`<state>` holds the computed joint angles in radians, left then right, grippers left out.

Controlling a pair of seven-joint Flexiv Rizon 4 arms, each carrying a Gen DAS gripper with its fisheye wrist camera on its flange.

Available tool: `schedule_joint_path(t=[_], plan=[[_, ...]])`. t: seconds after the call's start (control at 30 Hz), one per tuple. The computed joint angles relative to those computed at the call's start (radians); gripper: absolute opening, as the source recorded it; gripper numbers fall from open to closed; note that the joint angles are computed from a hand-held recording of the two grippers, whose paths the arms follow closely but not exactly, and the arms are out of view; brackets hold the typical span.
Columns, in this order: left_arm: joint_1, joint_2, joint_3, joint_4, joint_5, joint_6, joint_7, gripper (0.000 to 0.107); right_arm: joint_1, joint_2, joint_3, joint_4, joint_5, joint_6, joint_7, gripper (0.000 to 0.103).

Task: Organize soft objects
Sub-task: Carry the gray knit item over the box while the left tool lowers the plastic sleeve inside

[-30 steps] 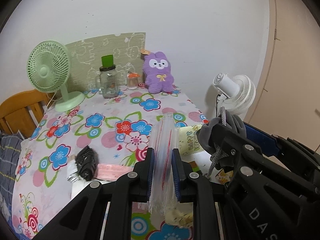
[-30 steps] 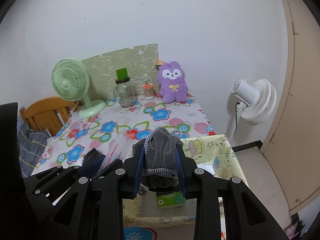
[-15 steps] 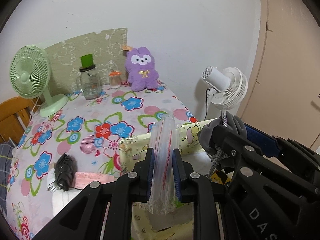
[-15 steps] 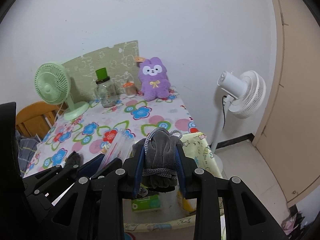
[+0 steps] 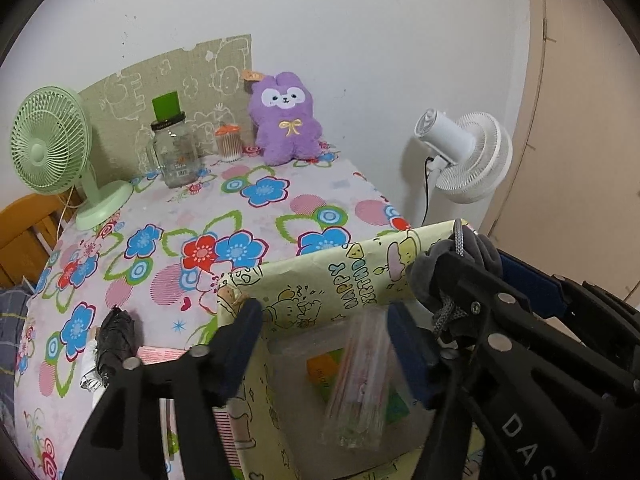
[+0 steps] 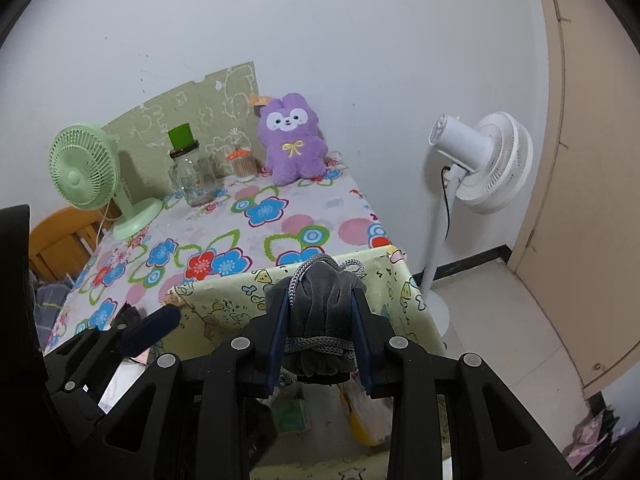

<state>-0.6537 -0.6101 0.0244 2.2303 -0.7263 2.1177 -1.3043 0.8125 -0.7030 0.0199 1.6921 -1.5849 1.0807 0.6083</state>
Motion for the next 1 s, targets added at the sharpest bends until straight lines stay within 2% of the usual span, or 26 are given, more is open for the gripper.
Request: schedule_joint_path(t=[0.1,0.2,0.3,0.4,0.5,0.57,0.63,0.7,0.8,0.93,1.0], plan=[[-0.002,-0.001,0.003,-0.007,-0.009,-0.02,0.004,0.083,-0.005,-0.012,-0.003,-0.012,0.003,0.014,-0.009,0.033],[0.009,0.006,0.001,-0.007,0.004,-0.046,-0.007,0.086,-0.008,-0.02,-0.009,-0.025,0.001,0.027,-0.016,0.033],[0.046,0.015,-0.016,-0.001,0.064,-0.06,-0.038,0.088,-0.016,-0.033,-0.015,-0.041,-0.013,0.059,-0.009,0.033],[0.041,0.018,-0.001,-0.004,0.083,-0.077,-0.053,0.089,-0.024,-0.044,-0.019,-0.055,-0.025,0.088,0.008,0.034],[0.055,0.021,-0.003,-0.004,0.118,-0.087,-0.073,0.092,-0.039,-0.057,-0.017,-0.068,-0.03,0.133,0.017,0.043],[0.041,0.021,0.012,-0.005,0.121,-0.088,-0.08,0.093,-0.052,-0.062,-0.021,-0.074,-0.062,0.175,0.067,0.056],[0.044,0.024,0.013,-0.004,0.134,-0.09,-0.09,0.095,-0.051,-0.056,-0.02,-0.068,-0.075,0.165,0.096,0.067],[0.052,0.027,0.01,-0.002,0.151,-0.09,-0.101,0.096,-0.049,-0.045,-0.017,-0.058,-0.096,0.143,0.124,0.07],[0.047,0.03,0.016,0.002,0.161,-0.085,-0.11,0.099,-0.047,-0.036,-0.004,-0.047,-0.08,0.116,0.1,0.073],[-0.002,0.034,0.047,0.008,0.118,-0.078,-0.105,0.103,-0.038,-0.016,0.002,-0.022,-0.056,0.081,0.09,0.082],[0.013,0.043,0.033,0.017,0.128,-0.076,-0.109,0.103,-0.03,-0.002,0.002,-0.008,-0.065,0.058,0.11,0.085]])
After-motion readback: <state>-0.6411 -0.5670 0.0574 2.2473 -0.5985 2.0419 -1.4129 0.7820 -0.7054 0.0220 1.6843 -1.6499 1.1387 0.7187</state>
